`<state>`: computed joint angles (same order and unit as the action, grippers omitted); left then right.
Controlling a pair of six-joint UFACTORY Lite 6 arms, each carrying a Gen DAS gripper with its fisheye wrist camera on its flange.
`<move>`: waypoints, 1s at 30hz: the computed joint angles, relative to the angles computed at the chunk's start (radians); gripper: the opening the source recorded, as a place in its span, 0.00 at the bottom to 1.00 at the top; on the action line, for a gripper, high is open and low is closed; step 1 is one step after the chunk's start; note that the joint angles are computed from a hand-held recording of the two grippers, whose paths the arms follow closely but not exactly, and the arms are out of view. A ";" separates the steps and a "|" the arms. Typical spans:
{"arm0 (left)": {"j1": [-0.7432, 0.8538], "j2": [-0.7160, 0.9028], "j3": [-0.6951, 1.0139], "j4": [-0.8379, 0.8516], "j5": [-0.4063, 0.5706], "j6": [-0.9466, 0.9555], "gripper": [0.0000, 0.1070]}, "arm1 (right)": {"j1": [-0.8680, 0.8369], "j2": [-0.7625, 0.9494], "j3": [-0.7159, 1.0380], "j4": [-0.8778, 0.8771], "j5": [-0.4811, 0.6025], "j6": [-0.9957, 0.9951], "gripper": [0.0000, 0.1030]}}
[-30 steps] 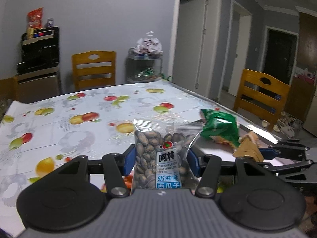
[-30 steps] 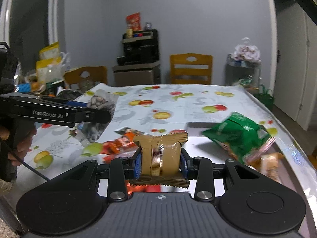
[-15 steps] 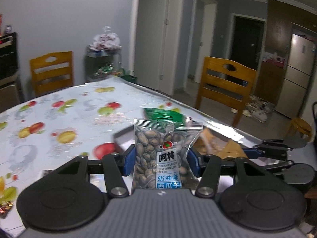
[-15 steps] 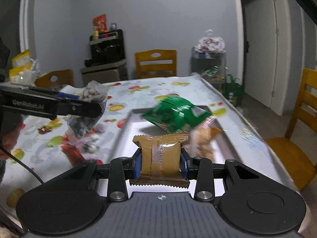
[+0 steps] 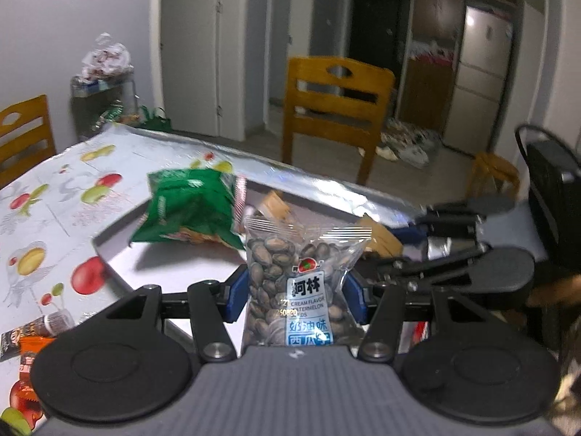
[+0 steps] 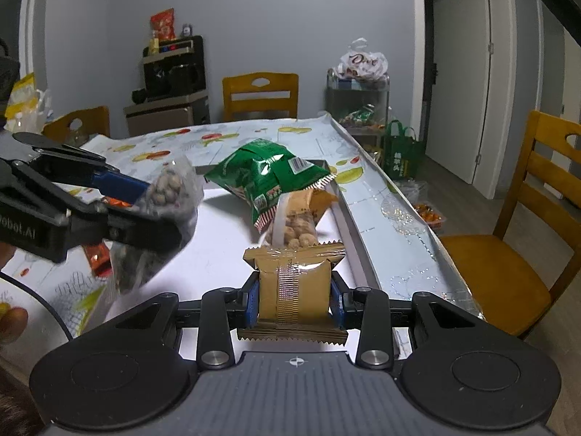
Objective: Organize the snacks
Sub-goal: 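Lower the pistachio bag over the tray with the left tool while the right tool lowers the pastry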
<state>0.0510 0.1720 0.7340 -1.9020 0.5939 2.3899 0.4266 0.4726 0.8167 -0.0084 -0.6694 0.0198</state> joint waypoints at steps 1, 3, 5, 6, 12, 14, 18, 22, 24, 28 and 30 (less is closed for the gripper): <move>-0.006 0.013 0.010 0.014 -0.009 -0.006 0.49 | -0.006 0.000 -0.003 -0.015 -0.001 0.006 0.38; -0.020 0.037 0.033 0.052 -0.034 -0.033 0.49 | -0.012 -0.002 -0.008 -0.032 -0.003 0.016 0.38; -0.033 0.056 0.051 0.070 -0.051 -0.037 0.49 | -0.018 -0.002 -0.012 -0.050 -0.002 0.033 0.38; -0.038 0.061 0.058 0.099 -0.056 -0.057 0.49 | -0.021 -0.002 -0.014 -0.054 -0.004 0.038 0.38; -0.039 0.096 0.126 0.365 -0.031 -0.318 0.49 | -0.023 -0.009 -0.013 -0.051 0.013 0.033 0.38; -0.033 0.113 0.158 0.445 -0.008 -0.413 0.49 | -0.023 -0.008 -0.012 -0.047 0.019 0.026 0.38; -0.054 0.139 0.190 0.486 -0.037 -0.443 0.49 | -0.021 0.010 0.005 -0.036 0.042 0.023 0.38; -0.077 0.143 0.198 0.484 -0.080 -0.431 0.49 | -0.019 -0.001 -0.004 -0.019 0.042 0.004 0.38; -0.082 0.140 0.204 0.481 -0.098 -0.423 0.49 | -0.021 -0.006 -0.009 -0.010 0.037 -0.006 0.38; -0.093 0.153 0.207 0.449 -0.131 -0.367 0.49 | -0.024 -0.006 -0.009 -0.020 0.036 0.001 0.38; -0.110 0.156 0.201 0.426 -0.151 -0.326 0.49 | -0.024 -0.004 -0.004 -0.023 0.043 -0.001 0.38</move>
<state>-0.0593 0.3279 0.9353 -1.4759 0.4433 2.0643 0.4031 0.4686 0.8127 -0.0316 -0.6259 0.0187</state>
